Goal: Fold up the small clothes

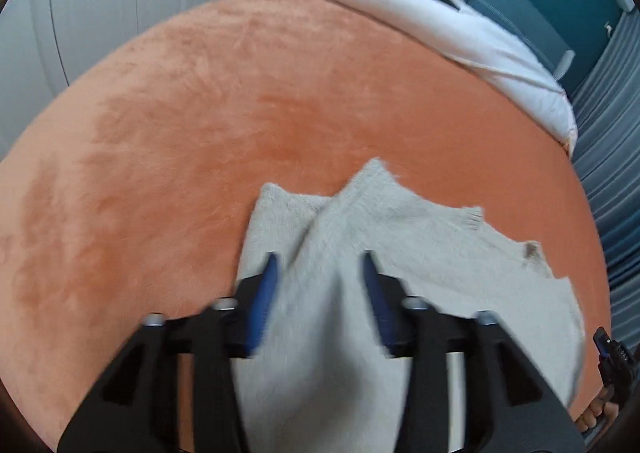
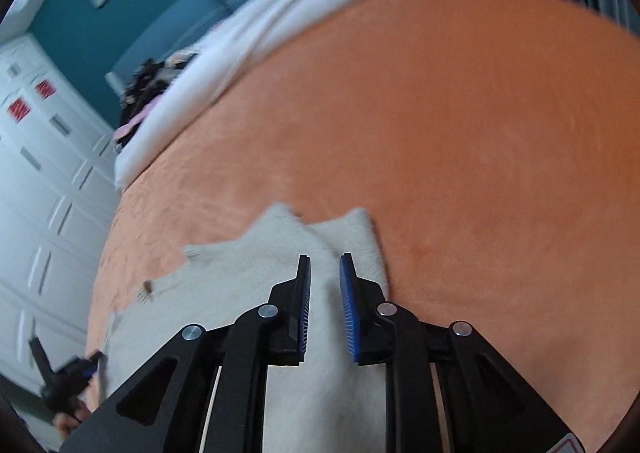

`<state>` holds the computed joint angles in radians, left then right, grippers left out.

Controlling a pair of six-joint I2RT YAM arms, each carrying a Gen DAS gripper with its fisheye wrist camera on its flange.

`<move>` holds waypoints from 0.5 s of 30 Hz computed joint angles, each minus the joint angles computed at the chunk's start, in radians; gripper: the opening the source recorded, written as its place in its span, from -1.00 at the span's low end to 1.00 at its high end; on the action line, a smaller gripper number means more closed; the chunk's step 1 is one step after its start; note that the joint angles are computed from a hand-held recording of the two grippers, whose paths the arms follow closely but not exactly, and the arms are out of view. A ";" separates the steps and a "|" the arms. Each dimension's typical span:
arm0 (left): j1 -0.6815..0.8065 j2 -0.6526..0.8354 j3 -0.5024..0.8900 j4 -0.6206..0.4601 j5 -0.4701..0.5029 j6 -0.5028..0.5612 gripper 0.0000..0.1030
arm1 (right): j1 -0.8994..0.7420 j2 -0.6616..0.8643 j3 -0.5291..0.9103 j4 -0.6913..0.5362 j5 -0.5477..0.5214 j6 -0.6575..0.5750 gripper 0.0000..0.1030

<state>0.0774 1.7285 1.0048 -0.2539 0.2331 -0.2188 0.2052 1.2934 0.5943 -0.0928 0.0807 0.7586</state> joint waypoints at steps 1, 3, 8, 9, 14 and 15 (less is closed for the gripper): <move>0.010 -0.091 -0.077 0.003 0.005 -0.002 0.30 | 0.058 -0.065 -0.013 -0.047 0.035 0.009 -0.29; 0.037 -0.217 -0.180 -0.019 0.041 -0.005 0.39 | 0.221 -0.179 -0.058 -0.126 0.129 0.076 0.00; 0.247 -0.427 -0.443 -0.088 0.229 -0.057 0.52 | 0.482 -0.479 -0.262 -0.324 0.236 0.473 0.13; 0.297 -0.429 -0.473 -0.102 0.258 -0.052 0.52 | 0.509 -0.536 -0.303 -0.353 0.238 0.558 0.14; 0.311 -0.377 -0.503 -0.028 0.269 -0.110 0.66 | 0.382 -0.589 -0.417 -0.249 0.115 0.595 0.19; 0.292 -0.354 -0.493 0.001 0.280 -0.136 0.75 | 0.315 -0.547 -0.438 -0.155 0.055 0.563 0.21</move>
